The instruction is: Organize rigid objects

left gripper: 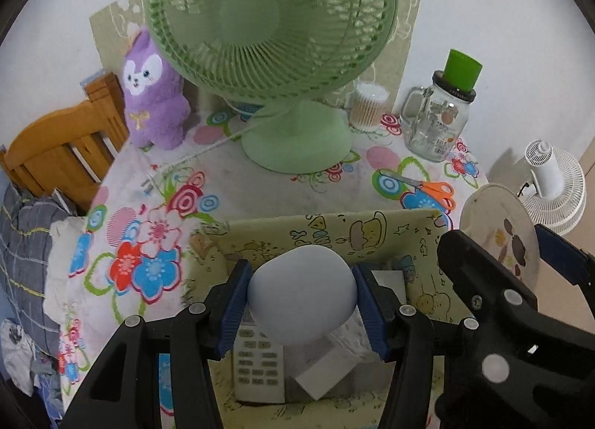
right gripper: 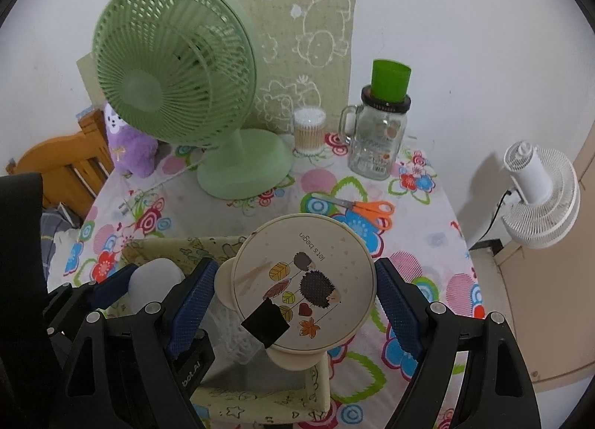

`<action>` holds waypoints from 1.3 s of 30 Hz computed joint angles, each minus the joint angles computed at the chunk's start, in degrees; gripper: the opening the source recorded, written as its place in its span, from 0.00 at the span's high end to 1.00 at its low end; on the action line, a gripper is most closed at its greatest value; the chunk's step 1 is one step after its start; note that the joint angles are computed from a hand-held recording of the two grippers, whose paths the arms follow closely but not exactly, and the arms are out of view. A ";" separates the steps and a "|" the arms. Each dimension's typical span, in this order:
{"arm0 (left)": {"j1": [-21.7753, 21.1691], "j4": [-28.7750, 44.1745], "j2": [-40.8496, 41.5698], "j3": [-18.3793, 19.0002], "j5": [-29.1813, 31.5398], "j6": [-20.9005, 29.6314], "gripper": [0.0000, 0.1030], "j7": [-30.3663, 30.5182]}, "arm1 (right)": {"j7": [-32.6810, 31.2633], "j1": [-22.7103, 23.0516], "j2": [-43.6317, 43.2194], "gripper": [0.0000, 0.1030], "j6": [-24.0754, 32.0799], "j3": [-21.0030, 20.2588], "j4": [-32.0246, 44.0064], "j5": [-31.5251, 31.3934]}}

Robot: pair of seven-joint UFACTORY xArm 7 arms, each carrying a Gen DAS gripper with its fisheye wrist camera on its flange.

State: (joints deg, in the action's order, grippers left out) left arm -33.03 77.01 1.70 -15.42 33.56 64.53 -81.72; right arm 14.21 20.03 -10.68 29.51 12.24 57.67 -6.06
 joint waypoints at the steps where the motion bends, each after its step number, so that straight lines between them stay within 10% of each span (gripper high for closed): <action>1: 0.17 -0.19 0.22 0.16 -0.40 -0.52 0.44 0.07 | 0.20 -0.10 0.51 0.17 0.17 0.07 0.28 -0.27; 39: -0.84 -3.43 -2.30 -1.78 -3.25 2.90 0.11 1.73 | -7.96 3.23 0.20 0.12 2.12 -0.96 -3.01 11.80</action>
State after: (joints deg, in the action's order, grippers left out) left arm -33.86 73.58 -0.60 -17.20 30.31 67.44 -79.99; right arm 6.24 23.25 -10.49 31.63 11.28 54.66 5.74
